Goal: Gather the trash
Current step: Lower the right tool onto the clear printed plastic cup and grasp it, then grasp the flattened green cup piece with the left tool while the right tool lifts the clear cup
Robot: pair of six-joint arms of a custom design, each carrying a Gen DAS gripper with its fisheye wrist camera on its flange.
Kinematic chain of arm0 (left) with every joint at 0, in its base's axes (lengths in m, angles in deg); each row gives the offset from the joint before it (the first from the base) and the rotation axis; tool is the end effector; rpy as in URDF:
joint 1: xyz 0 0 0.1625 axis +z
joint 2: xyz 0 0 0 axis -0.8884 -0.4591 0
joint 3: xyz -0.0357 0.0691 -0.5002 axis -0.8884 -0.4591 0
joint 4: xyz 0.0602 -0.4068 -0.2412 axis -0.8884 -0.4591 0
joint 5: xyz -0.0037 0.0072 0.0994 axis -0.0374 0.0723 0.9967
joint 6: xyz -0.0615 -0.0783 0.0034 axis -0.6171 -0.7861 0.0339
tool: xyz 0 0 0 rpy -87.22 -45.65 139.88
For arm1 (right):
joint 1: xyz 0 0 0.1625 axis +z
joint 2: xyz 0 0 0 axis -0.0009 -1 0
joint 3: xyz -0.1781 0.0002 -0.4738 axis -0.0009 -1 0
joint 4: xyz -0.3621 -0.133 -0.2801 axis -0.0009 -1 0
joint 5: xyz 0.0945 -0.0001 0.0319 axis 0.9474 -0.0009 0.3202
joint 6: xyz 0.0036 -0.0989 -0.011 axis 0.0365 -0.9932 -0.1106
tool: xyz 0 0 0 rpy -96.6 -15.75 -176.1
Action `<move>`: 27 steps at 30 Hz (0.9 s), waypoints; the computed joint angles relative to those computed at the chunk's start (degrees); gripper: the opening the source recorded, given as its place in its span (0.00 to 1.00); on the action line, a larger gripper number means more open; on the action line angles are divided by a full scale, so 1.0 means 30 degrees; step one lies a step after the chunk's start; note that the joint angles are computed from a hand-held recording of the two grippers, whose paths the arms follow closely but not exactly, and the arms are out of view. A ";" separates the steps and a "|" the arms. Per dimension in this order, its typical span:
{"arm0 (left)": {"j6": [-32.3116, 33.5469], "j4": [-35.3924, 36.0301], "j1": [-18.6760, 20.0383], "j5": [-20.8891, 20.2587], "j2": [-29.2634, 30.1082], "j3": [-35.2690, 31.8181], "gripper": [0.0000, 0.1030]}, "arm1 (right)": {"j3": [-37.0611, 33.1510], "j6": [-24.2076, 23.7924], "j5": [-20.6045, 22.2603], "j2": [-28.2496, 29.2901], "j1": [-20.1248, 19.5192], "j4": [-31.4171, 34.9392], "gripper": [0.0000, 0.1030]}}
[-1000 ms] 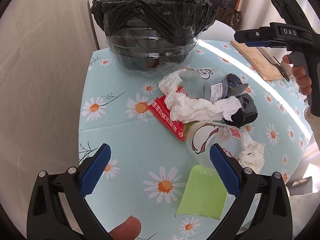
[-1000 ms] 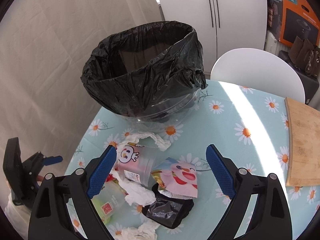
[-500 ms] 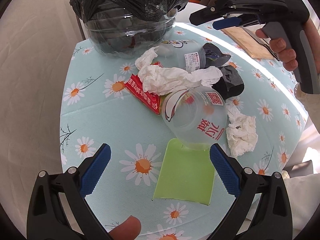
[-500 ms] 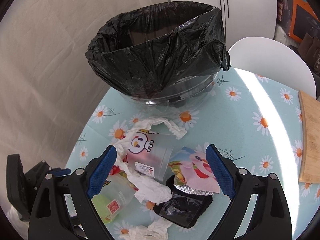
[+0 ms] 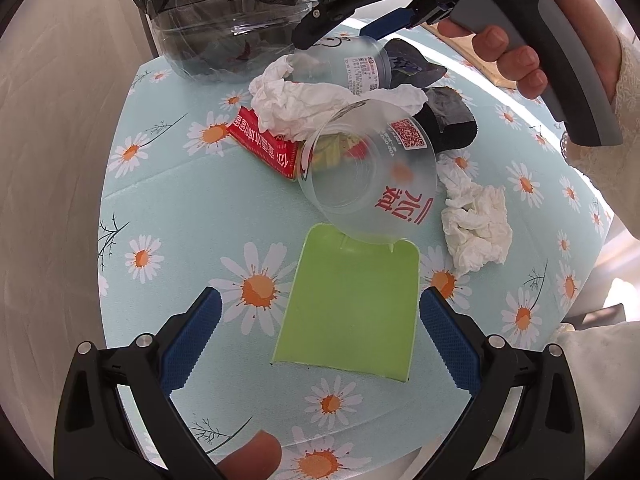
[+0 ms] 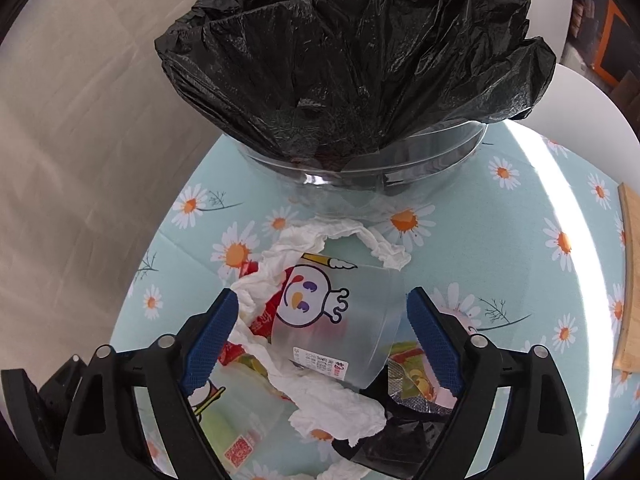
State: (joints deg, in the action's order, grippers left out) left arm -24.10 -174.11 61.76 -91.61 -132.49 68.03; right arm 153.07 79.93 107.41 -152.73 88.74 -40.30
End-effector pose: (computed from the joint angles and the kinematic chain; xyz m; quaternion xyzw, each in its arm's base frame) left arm -0.3955 -0.1659 -0.0302 0.1978 0.9125 -0.1482 0.3258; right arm 0.0844 -0.3612 0.2621 0.3195 -0.9073 0.0859 0.2596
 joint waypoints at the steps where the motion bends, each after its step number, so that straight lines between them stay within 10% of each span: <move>1: -0.0021 -0.0049 0.0003 -0.0101 0.0023 0.0013 0.94 | -0.0087 0.0200 0.0350 0.0338 0.0057 0.0101 0.51; 27: 0.2135 -0.1769 0.0463 -0.0860 0.1487 -0.0181 0.94 | -0.0632 -0.0866 -0.4145 -0.4613 -0.1238 0.3545 0.51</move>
